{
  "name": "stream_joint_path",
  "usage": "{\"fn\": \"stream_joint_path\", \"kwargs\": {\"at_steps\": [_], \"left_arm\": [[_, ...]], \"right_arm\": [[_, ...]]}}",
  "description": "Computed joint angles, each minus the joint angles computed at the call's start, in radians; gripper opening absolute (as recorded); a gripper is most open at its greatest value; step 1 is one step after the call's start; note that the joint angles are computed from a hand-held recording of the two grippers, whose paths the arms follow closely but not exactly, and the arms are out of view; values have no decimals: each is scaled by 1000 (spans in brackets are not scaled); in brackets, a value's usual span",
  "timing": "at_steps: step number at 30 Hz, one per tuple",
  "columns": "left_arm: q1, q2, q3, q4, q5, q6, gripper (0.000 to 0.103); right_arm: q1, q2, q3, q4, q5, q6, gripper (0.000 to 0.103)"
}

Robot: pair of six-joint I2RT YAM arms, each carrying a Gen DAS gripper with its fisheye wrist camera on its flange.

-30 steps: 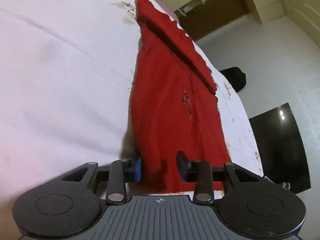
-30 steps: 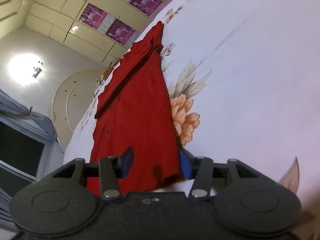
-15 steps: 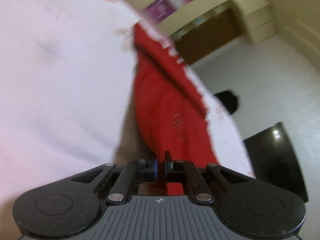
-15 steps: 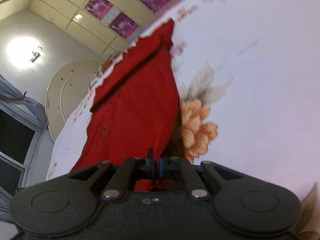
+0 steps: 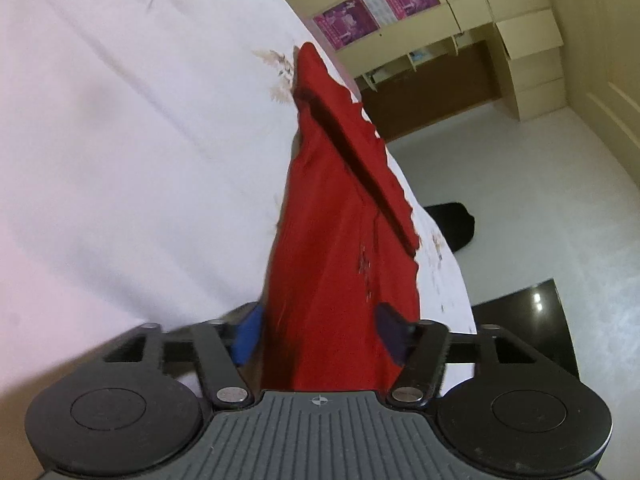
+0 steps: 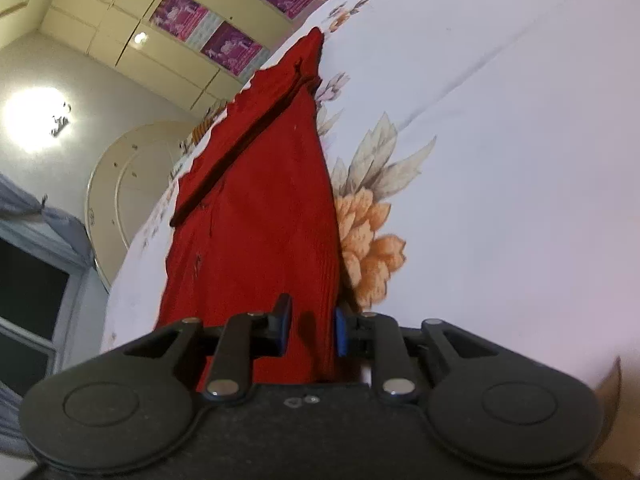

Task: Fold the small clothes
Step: 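Grasp the red dress hem with the left gripper while the right gripper grasps beside it, then lift the hem with both grippers and fold it toward the collar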

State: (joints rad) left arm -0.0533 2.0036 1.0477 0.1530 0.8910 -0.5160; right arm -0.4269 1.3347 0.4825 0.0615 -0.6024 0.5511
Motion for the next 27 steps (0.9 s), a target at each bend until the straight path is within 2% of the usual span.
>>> {"fn": "stream_joint_path", "kwargs": {"at_steps": [3,4,6,7,11,13,15,17,19,20,21,23,27], "left_arm": [[-40,48,100,-63,-56,-2,64],[-53,59,141,-110,-77,13,59],[-80,80,227,-247,-151,80,10],[-85,101,251,-275,-154,79,6],[-50,89,153,-139,-80,21,6],[-29,49,85,-95,-48,39,6],[-15,37,43,-89,-29,41,6],[-8,40,11,-62,-5,39,9],[-24,24,5,-75,-39,85,9],[-36,22,20,-97,-60,103,9],[-45,12,30,-125,-79,139,9],[-46,-9,29,-137,-94,175,5],[4,-50,-69,103,-18,-18,5]], "right_arm": [[-6,85,28,67,-31,52,20],[-4,104,38,78,-35,60,19],[5,123,58,65,-27,46,15],[8,123,64,51,-24,29,14],[1,111,67,2,-29,-37,4],[-9,82,53,-24,-45,-63,5],[-9,46,35,-52,-51,-100,12],[-30,41,7,-20,-93,-90,14],[-42,61,2,12,-117,-60,14],[-41,67,6,14,-119,-62,13],[-30,66,14,3,-103,-74,6],[-2,47,35,-48,-55,-136,5],[-4,-74,1,-45,-32,-145,4]]}}
